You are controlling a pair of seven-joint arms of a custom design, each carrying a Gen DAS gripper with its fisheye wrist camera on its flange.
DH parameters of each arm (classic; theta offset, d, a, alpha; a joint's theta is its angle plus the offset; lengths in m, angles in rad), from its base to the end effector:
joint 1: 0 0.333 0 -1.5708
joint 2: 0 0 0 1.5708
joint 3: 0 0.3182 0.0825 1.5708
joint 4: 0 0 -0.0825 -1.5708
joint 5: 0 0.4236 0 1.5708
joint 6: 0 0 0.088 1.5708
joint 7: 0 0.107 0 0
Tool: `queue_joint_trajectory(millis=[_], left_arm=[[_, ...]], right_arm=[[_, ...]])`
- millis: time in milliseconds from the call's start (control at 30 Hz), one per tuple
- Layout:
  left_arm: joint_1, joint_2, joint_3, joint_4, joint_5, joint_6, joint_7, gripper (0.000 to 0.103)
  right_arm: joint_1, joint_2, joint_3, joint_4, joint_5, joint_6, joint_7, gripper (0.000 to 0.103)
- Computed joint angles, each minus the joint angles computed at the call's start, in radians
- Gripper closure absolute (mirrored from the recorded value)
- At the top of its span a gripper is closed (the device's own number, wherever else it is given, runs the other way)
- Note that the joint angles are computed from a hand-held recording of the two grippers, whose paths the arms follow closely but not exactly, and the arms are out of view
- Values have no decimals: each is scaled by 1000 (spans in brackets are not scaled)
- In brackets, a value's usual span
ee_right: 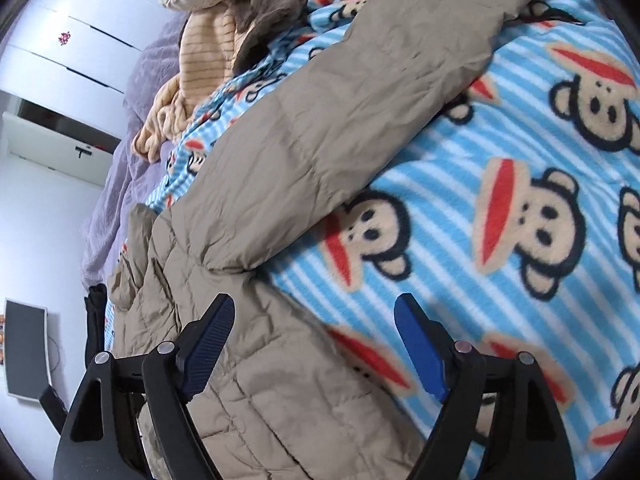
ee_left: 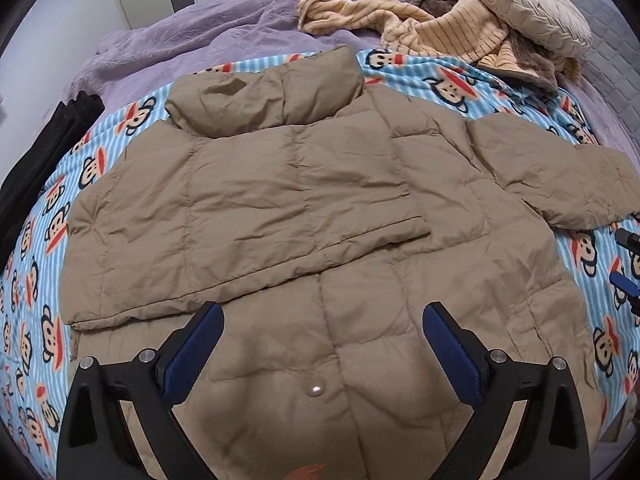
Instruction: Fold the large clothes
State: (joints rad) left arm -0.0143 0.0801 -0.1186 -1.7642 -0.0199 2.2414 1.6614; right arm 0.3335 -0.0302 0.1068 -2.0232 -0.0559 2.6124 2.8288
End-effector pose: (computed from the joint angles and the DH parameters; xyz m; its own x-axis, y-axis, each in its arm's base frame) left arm 0.6547 -0.0858 0.5443 -0.2091 -0.9779 -0.0065 -0.9007 0.1952 -0.3880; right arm 0.5663 0.2688 0.5190 -0.5429 -0.6480 -0.5343 -0.6445 0.7293 -0.2297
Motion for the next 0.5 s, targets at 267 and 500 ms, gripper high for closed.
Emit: queue_joint_trajectory(millis=[267, 500], left_arm=[[-31, 23, -18, 31, 10, -43, -46, 3], [-41, 61, -22, 76, 2, -87, -73, 3]], right_arm=[[-58, -47, -37, -86, 69, 95, -14, 17], [-95, -1, -68, -79, 218, 181, -109, 17]])
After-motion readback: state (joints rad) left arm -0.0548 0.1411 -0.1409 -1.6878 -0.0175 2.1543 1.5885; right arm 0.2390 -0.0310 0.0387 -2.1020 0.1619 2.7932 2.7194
